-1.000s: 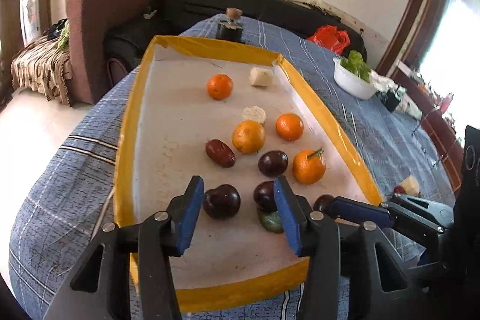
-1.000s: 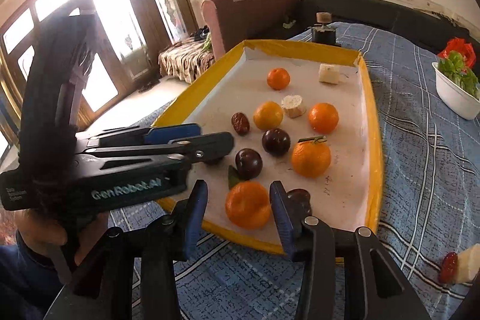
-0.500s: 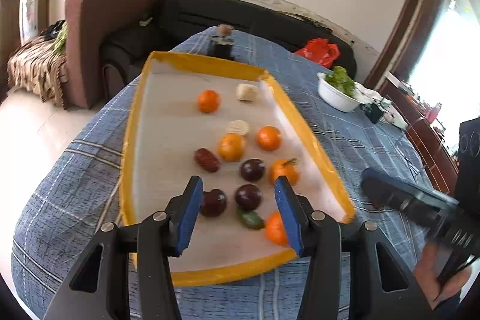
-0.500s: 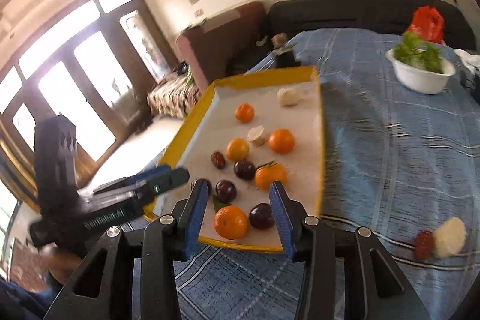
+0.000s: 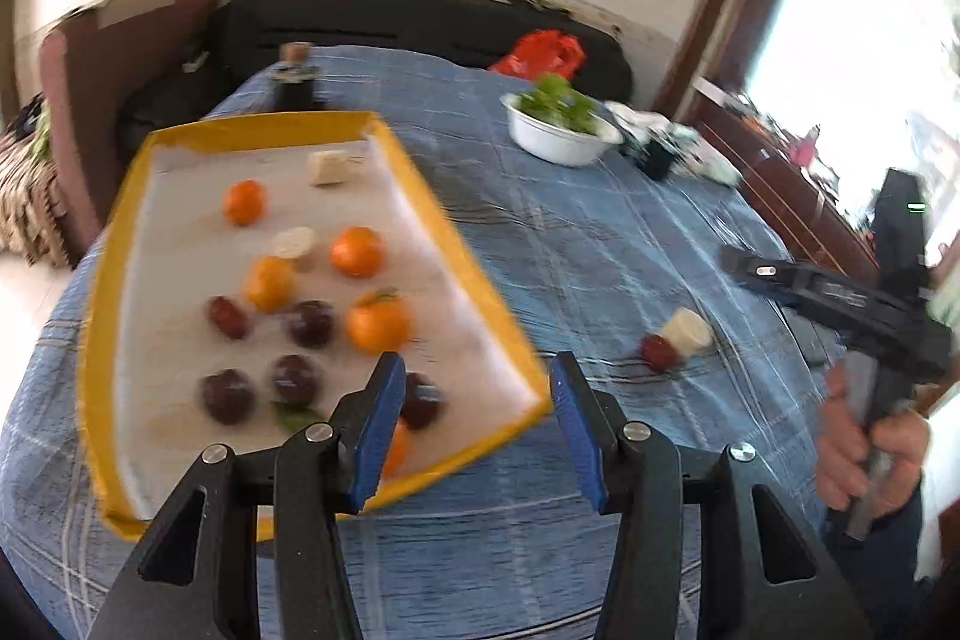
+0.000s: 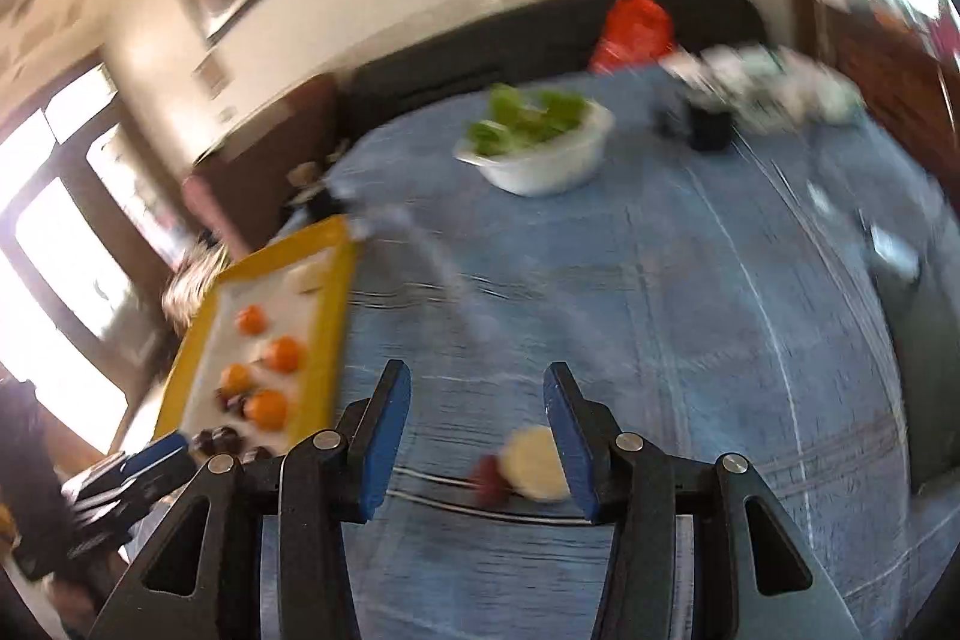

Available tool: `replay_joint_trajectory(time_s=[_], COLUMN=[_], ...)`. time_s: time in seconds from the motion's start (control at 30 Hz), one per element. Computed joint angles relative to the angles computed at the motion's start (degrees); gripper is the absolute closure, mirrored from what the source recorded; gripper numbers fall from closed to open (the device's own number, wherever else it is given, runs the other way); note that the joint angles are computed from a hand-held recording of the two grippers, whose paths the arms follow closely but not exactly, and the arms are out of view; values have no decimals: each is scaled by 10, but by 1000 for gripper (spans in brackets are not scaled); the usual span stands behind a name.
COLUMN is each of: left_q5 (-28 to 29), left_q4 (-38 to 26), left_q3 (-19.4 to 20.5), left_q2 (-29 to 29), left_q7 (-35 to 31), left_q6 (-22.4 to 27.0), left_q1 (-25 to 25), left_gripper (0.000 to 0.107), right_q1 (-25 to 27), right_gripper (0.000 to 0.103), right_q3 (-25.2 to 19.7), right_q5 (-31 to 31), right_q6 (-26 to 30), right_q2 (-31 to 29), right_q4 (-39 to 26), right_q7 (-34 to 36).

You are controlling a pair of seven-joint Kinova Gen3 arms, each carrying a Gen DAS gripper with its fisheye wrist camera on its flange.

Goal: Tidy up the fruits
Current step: 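Move both tools back from the tray to the remaining pieces, then grasp the red date with the left tool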

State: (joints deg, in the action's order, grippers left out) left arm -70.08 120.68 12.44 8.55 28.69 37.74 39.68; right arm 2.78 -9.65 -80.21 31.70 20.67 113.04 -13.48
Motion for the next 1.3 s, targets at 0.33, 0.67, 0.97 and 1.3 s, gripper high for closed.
replay_joint_trajectory(time_s=[0.33,0.67,0.97,1.3], left_q5=[92,234,260,230], left_q4=[-160,-250,-232,-174], left_q3=[74,-23,-120,-312], left_q2=[127,205,210,166], left_q7=[-233,-416,-422,-323], left_q6=[-52,-64,-139,-185], left_q1=[-79,-21,34,187], left_gripper=[58,64,86,85], right_q1=[78,83,72,19], right_gripper=[51,51,51,51], right_q3=[-2,3,10,5], right_q5=[47,29,29,110], right_q6=[138,167,161,67], right_q2=[75,78,76,54], right_q4=[-57,-52,-52,-56], right_q7=[-114,-94,-95,-132])
